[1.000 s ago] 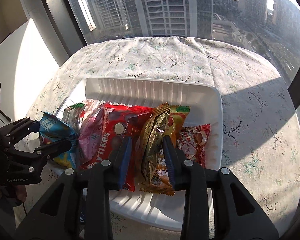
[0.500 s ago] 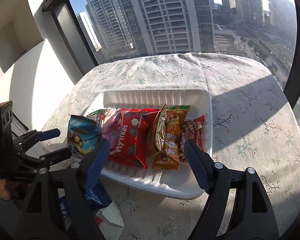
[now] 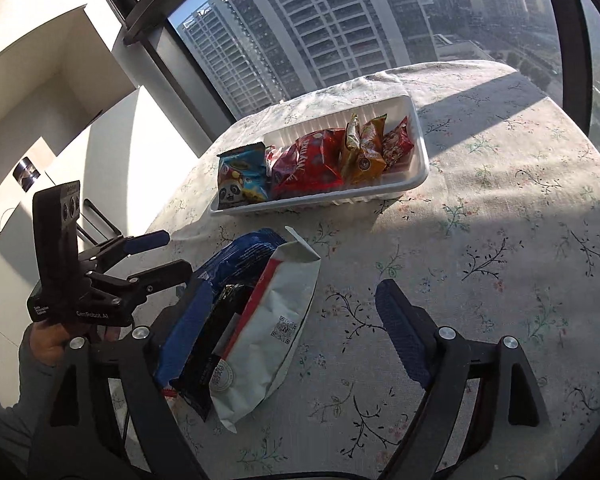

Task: Organize snacks
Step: 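Grasp the blue roll-cake packet with the left tool while the right tool grasps the white-and-red bag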

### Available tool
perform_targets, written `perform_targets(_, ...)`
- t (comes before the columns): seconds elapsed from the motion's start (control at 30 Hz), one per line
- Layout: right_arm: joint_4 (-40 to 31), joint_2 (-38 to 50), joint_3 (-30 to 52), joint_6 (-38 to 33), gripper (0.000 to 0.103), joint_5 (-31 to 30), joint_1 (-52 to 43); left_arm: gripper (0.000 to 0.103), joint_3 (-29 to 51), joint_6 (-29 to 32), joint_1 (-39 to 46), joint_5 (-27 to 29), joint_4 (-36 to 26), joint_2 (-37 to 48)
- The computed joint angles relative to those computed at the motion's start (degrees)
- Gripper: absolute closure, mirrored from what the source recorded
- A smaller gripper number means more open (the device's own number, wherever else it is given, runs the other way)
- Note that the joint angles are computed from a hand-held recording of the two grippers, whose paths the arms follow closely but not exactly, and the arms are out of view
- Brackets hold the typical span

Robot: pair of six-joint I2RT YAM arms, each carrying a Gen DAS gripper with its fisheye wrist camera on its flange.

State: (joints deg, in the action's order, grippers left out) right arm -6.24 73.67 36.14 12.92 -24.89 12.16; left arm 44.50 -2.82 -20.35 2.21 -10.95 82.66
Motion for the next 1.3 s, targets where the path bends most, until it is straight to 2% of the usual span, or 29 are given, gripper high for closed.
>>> perform_targets(0.2, 1.7, -3.3, -6.0, 1.7, 0.020, 3.1, 4.0, 0.002, 4.8, 2.7, -1.6, -1.6, -3.3, 6.2)
perform_targets(0.43, 2.3, -3.8, -7.3, 2.7, 0.020, 2.9, 3.7, 0.024, 7.6, 4.6, -1.7, -2.6, -5.2, 9.8)
perform_targets(0.6, 1.5, -4.5, -7.1, 2.9, 0.020, 4.0, 4.7, 0.026, 10.5, 6.0, -3.3, -4.1, -7.0, 13.3)
perform_targets(0.73, 1.2, -4.6, -7.1, 2.8, 0.020, 4.5, 5.2, 0.044, 12.9, 6.8, -3.5, -2.9, -8.2, 16.1)
perform_targets(0.9, 1.1, -4.9, -7.4, 2.8, 0.020, 4.8, 5.0, 0.058, 13.4, 7.3, -4.1, -1.9, -8.6, 16.8)
perform_targets(1.0, 1.4, -4.2, -7.2, 2.9, 0.020, 4.8, 5.1, 0.071, 13.6, 6.9, -4.9, -2.1, -8.4, 16.9)
perform_targets(1.3, 1.3, -5.1, -7.5, 3.1, 0.020, 5.9, 5.7, 0.075, 9.2, 4.6, -3.1, -1.2, -4.8, 13.6)
